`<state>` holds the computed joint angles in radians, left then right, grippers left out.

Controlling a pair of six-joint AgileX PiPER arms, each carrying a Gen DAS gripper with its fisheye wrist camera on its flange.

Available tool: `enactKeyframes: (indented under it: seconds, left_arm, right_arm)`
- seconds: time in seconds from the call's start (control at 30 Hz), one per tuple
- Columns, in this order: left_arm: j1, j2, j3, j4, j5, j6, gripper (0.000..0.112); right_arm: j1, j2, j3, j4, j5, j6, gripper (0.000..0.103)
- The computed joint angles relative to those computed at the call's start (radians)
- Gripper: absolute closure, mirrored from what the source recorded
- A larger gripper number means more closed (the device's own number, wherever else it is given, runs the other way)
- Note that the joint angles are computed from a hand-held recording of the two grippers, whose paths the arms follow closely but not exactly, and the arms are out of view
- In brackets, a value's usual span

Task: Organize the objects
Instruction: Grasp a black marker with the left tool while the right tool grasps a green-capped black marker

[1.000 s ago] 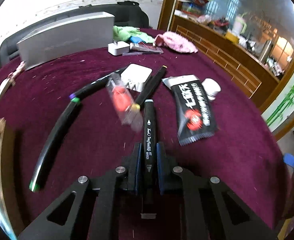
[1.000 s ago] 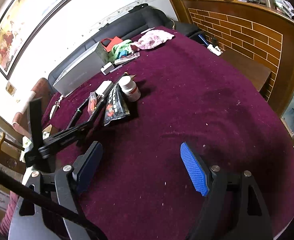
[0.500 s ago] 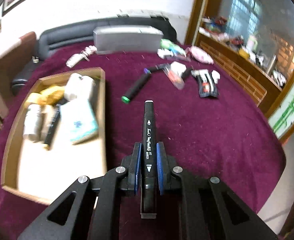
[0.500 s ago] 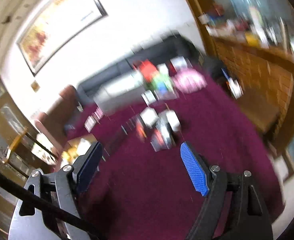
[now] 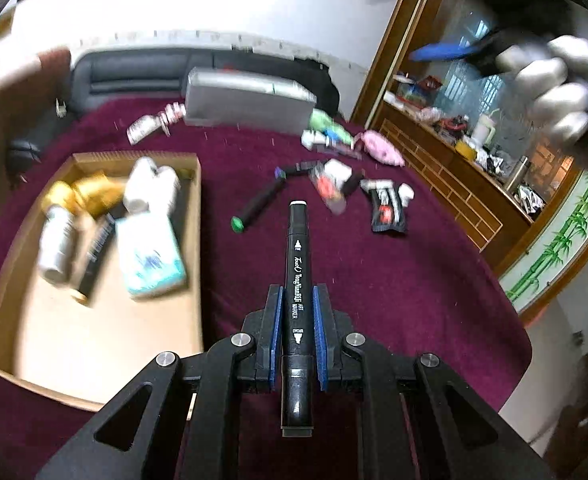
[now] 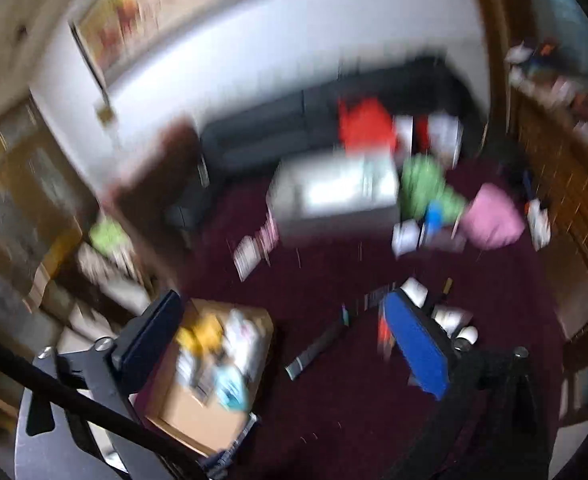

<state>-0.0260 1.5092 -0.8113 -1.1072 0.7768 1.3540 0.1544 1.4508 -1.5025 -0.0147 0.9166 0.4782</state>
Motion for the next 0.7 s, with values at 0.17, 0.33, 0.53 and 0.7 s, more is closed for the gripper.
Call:
enactKeyframes:
  seconds: [0.17,0.33,0.53,0.7]
  left_arm:
    - [-0.102,0.105,0.009,-0.020,-0.115,0.010,0.101]
    - [-0.186,0.184,-0.020,0.007,-0.232,0.003,0.101]
    - [-0.236,0.219,-0.022,0.017,-0.292,0.001,0.101]
    - [-0.263,0.228,-0.043,0.084,-0.315,-0.101,0.100]
  right_arm:
    - [-0.083,0.366,0.118,0.298,-0.157,-0.178,0.058]
    - [-0.059,0.561,0.038,0.277,-0.198,-0.115,0.058]
    - [0.020,0.691,-0.173,0.013,-0.023,0.115,0.058]
    - [0.085,0.724,-0.205,-0.162,0.020,0.189,0.075]
